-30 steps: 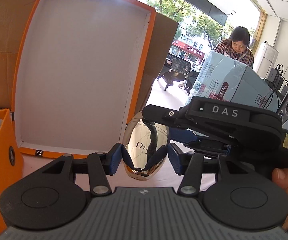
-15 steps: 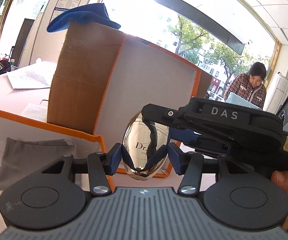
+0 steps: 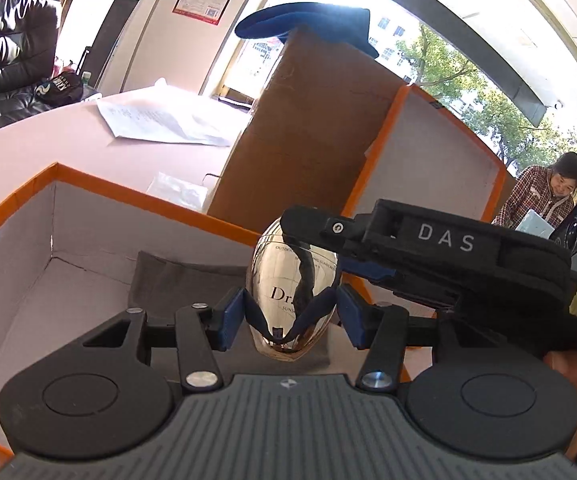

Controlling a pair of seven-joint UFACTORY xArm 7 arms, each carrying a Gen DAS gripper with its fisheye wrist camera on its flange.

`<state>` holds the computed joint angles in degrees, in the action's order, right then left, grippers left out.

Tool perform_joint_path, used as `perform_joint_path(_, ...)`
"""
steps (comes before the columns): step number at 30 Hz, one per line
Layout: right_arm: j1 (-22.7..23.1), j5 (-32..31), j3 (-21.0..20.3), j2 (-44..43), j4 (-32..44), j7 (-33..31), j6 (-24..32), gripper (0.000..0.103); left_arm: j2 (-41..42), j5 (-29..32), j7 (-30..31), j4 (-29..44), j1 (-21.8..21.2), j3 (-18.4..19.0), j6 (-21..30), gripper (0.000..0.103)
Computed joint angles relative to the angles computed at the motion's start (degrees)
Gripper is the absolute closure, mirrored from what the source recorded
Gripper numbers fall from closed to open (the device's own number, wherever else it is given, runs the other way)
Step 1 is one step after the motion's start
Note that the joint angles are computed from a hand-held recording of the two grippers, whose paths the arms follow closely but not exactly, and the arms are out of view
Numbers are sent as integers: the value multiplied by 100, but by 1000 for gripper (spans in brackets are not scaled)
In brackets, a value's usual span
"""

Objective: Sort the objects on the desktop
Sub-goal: 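Carry the silver egg with the left gripper over the box and lower it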

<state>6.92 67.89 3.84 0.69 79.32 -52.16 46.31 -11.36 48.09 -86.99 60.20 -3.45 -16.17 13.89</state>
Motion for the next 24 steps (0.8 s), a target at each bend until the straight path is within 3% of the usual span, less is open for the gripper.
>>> perform_joint_path(5,145,-703,177,368,316,696,-122,66,113,-868,980,-25,-293,240,290,54)
perform_joint_path(11,240,-1921,299,468,508,1441,-108,67,310,-292,891,336,-434,96,1007,61)
perform_joint_path(13,294,-2400,317,505,577,1721,-69,76,351,-430,1003,401,-567,188,1133,59)
perform_joint_path(16,354,-2926,324,454,437,2084,-344,76,371,-609,1106,407,-679,305,1164,54)
perform_joint_path(19,348,-2972,340,414,371,2180,-486,71,335,-532,1006,369,-695,323,1153,44)
perform_joint_path(24,298,-2786,327,380,335,2155,-491,61,344,-753,943,391,-733,366,1223,38)
